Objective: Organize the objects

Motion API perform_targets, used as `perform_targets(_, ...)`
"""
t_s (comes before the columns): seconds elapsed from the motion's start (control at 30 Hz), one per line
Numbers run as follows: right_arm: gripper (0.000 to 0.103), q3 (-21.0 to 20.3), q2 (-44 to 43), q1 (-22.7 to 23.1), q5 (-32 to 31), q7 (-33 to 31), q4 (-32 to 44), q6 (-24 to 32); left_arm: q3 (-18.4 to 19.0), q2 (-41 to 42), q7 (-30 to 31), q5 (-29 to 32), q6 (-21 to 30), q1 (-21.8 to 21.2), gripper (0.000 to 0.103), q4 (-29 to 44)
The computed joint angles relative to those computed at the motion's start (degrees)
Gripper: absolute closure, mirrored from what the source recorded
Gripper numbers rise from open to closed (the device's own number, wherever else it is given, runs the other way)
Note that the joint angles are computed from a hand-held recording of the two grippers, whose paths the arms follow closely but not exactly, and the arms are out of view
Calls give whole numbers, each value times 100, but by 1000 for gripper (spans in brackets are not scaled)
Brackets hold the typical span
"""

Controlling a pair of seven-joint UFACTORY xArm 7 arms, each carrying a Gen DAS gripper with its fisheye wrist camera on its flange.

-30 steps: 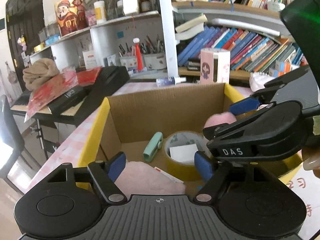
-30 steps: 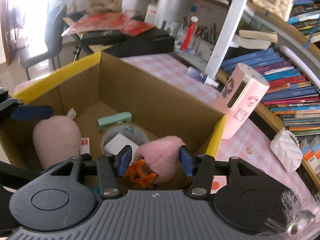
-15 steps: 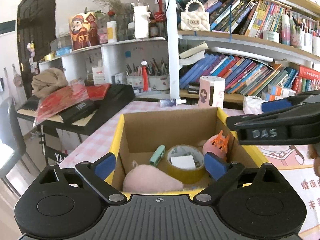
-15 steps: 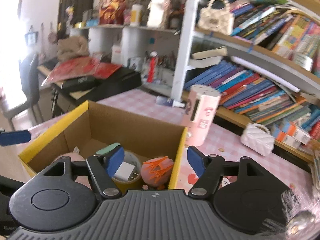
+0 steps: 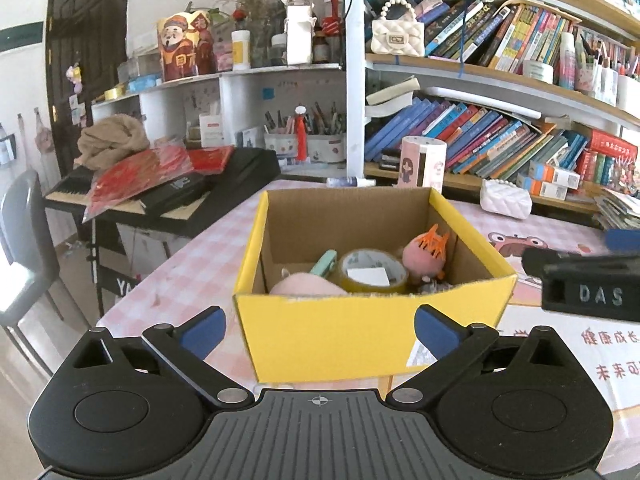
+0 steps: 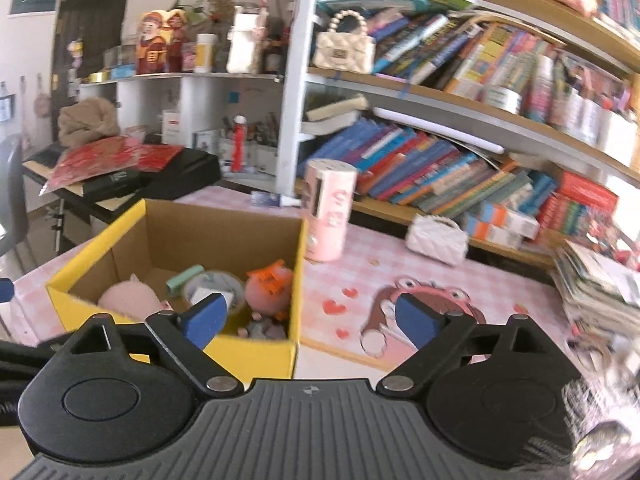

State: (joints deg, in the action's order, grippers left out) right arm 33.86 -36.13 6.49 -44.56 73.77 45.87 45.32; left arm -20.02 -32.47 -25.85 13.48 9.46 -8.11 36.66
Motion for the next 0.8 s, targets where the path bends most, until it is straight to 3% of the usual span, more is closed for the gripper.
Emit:
perform_targets(0.37,2,452,-295,500,940,648,-144,1463,344,-557,220,-400,358,-655,1,-466)
perform_targets(0.8,0,612,-627,1170,1391,1097,-238,2803,406,-765,681,-713,465,-1218,1,-665)
